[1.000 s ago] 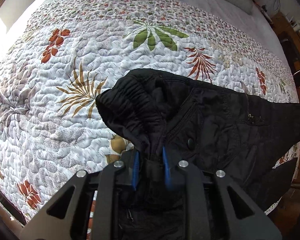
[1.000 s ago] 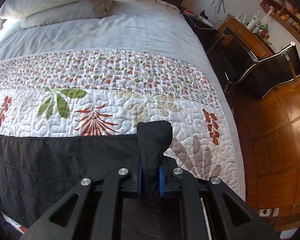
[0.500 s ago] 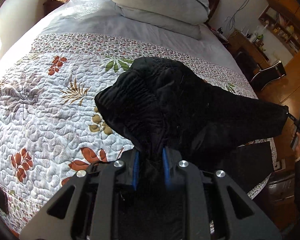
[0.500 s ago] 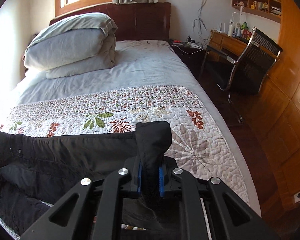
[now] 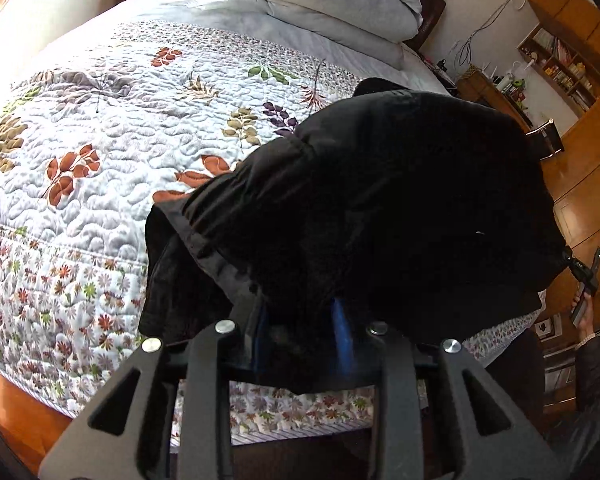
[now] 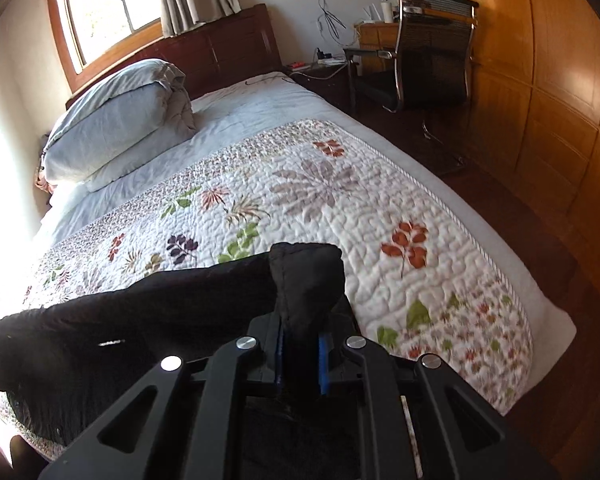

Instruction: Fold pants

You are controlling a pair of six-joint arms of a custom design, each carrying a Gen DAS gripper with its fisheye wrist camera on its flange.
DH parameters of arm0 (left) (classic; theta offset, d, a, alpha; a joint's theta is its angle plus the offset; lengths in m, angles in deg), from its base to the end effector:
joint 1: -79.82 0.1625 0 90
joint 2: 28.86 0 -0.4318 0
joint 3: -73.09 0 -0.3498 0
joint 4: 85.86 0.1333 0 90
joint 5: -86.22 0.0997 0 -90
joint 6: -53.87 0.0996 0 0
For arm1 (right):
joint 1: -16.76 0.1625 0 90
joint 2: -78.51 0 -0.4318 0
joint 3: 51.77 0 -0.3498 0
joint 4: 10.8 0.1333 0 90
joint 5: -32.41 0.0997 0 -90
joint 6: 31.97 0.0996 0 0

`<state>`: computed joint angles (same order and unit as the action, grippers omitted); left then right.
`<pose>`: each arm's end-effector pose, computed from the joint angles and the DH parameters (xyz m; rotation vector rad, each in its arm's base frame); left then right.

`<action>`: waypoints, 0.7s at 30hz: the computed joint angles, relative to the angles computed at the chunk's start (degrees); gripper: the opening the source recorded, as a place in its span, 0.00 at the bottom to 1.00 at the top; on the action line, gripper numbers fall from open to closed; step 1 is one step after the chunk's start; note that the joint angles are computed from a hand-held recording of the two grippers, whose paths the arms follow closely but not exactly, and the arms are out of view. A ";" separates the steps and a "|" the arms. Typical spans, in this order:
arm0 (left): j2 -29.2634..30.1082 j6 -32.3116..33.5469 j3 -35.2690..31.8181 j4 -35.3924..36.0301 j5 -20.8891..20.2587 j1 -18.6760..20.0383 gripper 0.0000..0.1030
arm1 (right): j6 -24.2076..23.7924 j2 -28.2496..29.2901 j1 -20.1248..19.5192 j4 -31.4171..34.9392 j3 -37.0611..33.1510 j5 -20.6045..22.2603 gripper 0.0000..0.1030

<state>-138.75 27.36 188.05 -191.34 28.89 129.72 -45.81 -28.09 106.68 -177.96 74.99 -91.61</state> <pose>-0.0596 -0.3612 0.4732 0.2471 2.6809 -0.6380 0.0771 -0.3287 0.4944 -0.1001 -2.2473 1.1138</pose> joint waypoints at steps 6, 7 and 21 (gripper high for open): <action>-4.36 -7.11 1.97 9.23 2.26 -3.17 0.56 | 1.68 -5.49 -5.15 -0.01 8.10 -1.37 0.73; -4.75 -10.69 1.62 12.75 3.20 -3.98 0.67 | 0.83 -5.63 -5.55 -1.52 9.45 -2.51 0.73; -20.10 -37.75 9.61 15.42 -7.39 -6.68 0.80 | 6.40 -9.25 -3.53 3.13 14.28 -7.42 0.76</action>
<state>-158.84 -10.39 197.66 -175.93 21.50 123.03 -39.40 -37.34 103.15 -174.83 89.27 -99.03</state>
